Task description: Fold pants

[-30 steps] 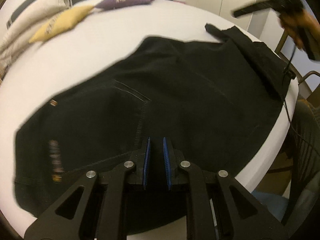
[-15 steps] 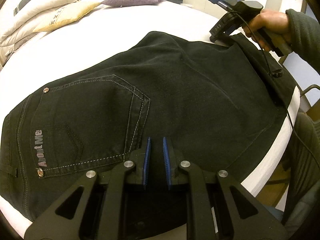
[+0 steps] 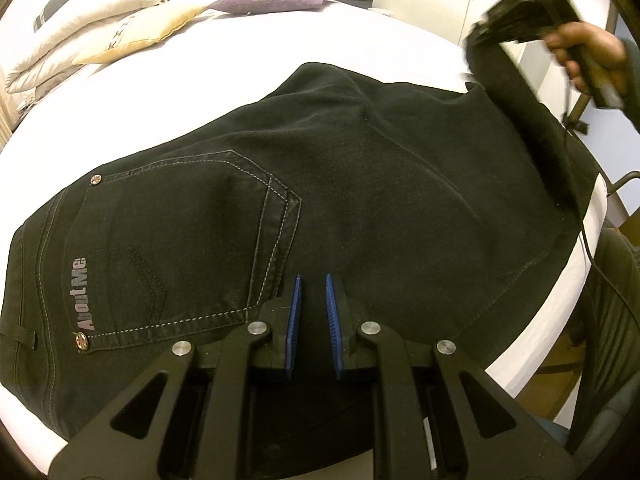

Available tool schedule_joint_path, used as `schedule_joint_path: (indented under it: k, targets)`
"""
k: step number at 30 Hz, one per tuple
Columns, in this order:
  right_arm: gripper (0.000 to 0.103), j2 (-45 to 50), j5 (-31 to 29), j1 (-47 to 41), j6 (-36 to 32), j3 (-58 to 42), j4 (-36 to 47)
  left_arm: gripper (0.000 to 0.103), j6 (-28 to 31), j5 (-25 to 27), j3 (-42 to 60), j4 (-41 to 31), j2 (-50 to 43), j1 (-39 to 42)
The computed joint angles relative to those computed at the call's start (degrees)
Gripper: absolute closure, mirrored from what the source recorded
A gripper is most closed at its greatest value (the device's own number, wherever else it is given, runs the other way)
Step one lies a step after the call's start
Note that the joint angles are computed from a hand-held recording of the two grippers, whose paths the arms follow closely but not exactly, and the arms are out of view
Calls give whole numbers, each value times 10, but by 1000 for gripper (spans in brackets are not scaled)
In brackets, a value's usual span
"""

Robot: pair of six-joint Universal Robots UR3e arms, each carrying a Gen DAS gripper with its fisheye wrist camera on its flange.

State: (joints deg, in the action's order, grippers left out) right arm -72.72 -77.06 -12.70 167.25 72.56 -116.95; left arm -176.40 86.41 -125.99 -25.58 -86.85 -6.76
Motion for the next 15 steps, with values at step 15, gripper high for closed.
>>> schedule_joint_path:
  k: [15]
  targets:
    - [95,-334,247,-528,-200,419,124,90,-59,95,56,-4,-57,-75]
